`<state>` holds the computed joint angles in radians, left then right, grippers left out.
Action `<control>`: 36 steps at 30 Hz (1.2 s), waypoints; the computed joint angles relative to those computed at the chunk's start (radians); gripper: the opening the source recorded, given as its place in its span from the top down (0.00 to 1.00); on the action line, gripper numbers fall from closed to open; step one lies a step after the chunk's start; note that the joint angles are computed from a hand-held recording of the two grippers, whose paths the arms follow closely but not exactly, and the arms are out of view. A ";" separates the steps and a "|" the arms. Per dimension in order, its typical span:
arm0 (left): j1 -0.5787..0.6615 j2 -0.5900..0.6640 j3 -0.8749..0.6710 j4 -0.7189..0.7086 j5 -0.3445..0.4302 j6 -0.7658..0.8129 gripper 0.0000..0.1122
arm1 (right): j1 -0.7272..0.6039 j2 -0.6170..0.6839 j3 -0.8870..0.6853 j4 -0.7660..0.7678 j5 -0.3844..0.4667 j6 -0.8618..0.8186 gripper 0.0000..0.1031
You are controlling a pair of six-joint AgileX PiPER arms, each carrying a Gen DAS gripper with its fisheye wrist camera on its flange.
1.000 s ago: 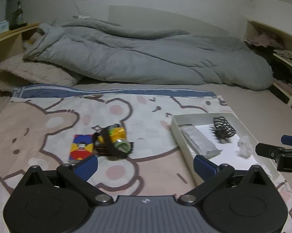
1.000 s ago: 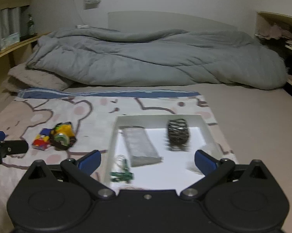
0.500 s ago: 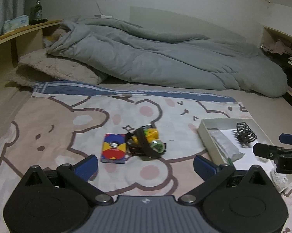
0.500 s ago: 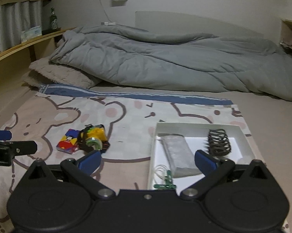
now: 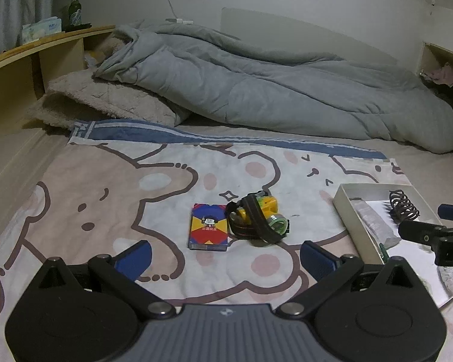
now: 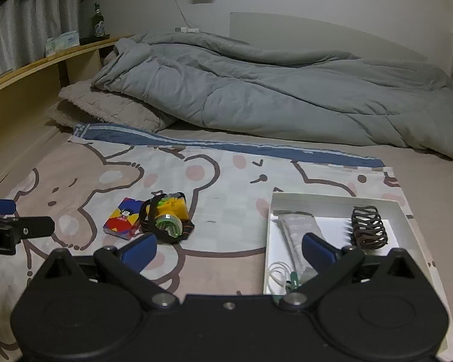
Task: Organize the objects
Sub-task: 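Withdraw both tools from the box toward the headlamp and card, then grasp the yellow headlamp with the right tool while the left tool grasps the card box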
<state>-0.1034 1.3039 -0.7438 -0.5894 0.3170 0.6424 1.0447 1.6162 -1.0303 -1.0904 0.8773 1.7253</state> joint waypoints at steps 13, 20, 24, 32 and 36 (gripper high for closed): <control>0.028 0.026 -0.032 -0.144 0.028 0.156 0.09 | -0.029 0.023 -0.009 -0.052 -0.063 0.086 0.00; 0.015 0.119 -0.101 -0.182 0.031 0.198 0.14 | -0.091 0.061 -0.037 -0.048 -0.151 0.034 0.00; 0.005 0.201 -0.166 -0.124 0.016 0.175 0.17 | -0.132 0.100 -0.077 -0.019 -0.199 -0.044 0.00; 0.012 0.405 -0.336 -0.024 0.036 0.103 0.26 | -0.240 0.197 -0.197 0.100 -0.301 -0.227 0.02; 0.027 0.517 -0.424 0.002 0.076 0.073 0.31 | -0.324 0.278 -0.276 0.290 -0.388 -0.408 0.30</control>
<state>-0.0768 1.8204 -1.1678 -0.5878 0.3929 0.7154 0.7206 1.8938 -1.3060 -0.8002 0.4897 1.3173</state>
